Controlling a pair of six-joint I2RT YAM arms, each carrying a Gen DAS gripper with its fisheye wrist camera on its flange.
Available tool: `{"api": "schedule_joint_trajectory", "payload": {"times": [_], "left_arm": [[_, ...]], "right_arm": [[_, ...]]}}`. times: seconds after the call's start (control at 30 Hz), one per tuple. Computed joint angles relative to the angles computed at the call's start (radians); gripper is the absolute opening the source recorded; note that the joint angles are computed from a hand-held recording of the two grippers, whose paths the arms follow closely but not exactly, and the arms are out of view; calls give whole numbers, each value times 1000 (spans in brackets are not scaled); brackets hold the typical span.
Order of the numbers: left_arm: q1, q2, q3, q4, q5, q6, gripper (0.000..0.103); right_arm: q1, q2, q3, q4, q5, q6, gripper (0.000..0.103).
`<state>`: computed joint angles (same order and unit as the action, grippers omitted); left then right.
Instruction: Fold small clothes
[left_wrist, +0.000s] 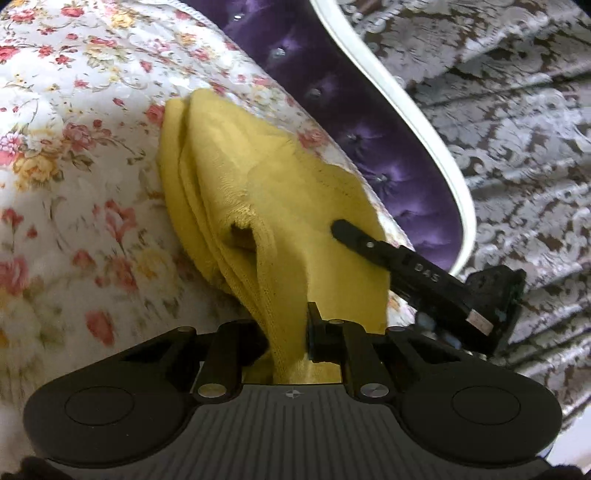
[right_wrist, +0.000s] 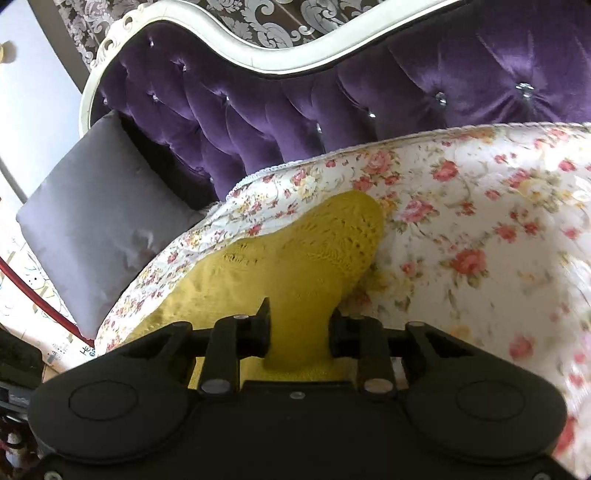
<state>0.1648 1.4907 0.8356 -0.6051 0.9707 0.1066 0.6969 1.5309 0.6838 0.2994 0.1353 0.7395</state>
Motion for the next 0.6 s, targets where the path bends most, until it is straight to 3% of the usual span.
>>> {"api": "schedule_joint_trajectory", "payload": {"times": [0.3, 0.47, 0.6], "left_arm": [[47, -178, -80, -356, 43, 265, 14], [111, -320, -164, -606, 44, 466, 14], [181, -409, -211, -777, 8, 620, 15]], "right_arm": [[220, -295, -128, -274, 205, 190, 37], [440, -460, -178, -480, 375, 375, 37], [632, -490, -160, -638, 512, 537, 37]]}}
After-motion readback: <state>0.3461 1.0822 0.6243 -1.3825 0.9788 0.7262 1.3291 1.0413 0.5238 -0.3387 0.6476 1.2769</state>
